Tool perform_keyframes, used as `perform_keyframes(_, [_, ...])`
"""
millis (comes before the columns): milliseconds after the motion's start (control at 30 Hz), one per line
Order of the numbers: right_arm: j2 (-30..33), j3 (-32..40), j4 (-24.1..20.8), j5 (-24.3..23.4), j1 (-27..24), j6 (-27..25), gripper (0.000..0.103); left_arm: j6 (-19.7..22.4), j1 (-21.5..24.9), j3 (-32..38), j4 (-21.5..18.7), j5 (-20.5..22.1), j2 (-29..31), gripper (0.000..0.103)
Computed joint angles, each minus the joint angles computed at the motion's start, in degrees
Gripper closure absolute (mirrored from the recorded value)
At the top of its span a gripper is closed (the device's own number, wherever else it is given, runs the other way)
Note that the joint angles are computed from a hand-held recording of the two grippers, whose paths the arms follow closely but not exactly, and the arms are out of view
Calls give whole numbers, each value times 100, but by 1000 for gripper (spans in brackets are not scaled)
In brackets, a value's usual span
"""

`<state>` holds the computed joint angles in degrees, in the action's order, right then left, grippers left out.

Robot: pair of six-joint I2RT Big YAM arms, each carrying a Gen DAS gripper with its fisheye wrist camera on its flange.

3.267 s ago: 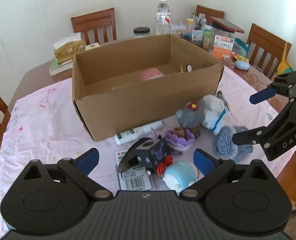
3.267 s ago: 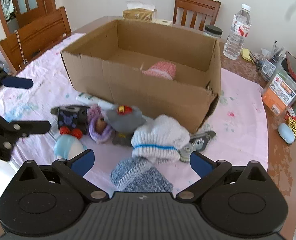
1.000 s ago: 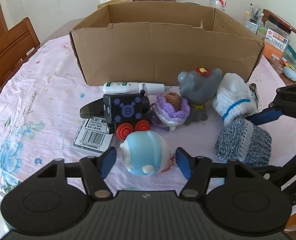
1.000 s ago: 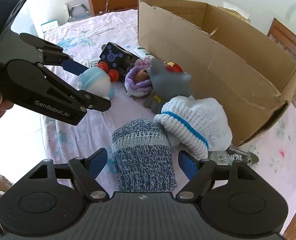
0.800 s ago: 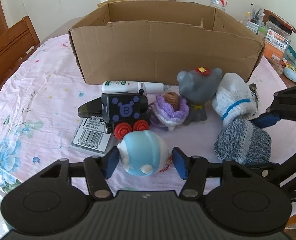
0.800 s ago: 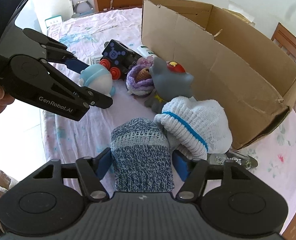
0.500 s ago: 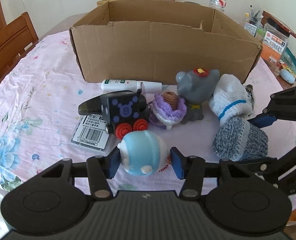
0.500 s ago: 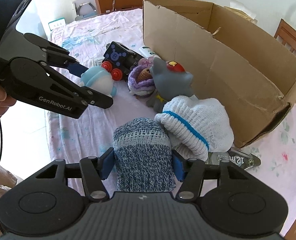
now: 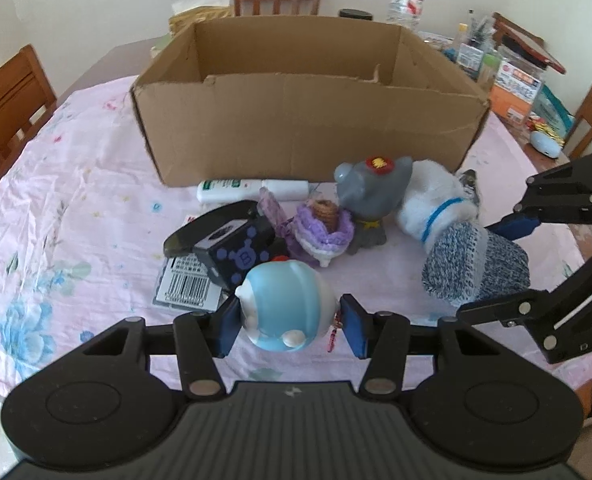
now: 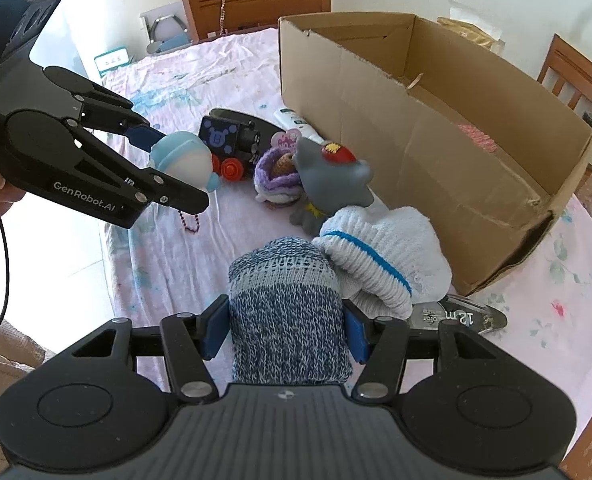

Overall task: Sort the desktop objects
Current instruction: 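Lift both held items and carry them over the cardboard box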

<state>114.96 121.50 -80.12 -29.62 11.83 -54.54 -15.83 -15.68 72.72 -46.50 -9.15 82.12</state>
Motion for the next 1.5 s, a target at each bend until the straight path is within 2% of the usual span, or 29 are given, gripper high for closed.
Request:
perform_keyframes(300, [-173,-94,166,-14,-43,321,40,433,46,146,-49,319,-30,51])
perform_keyframes(667, [-323,-91,329,94,-59,404,40,915,100,421,-159,577,-1,51])
perform_keyframes(1500, [-374,374,788,130,74,767,40,1763,388,1002,47,917,99,51])
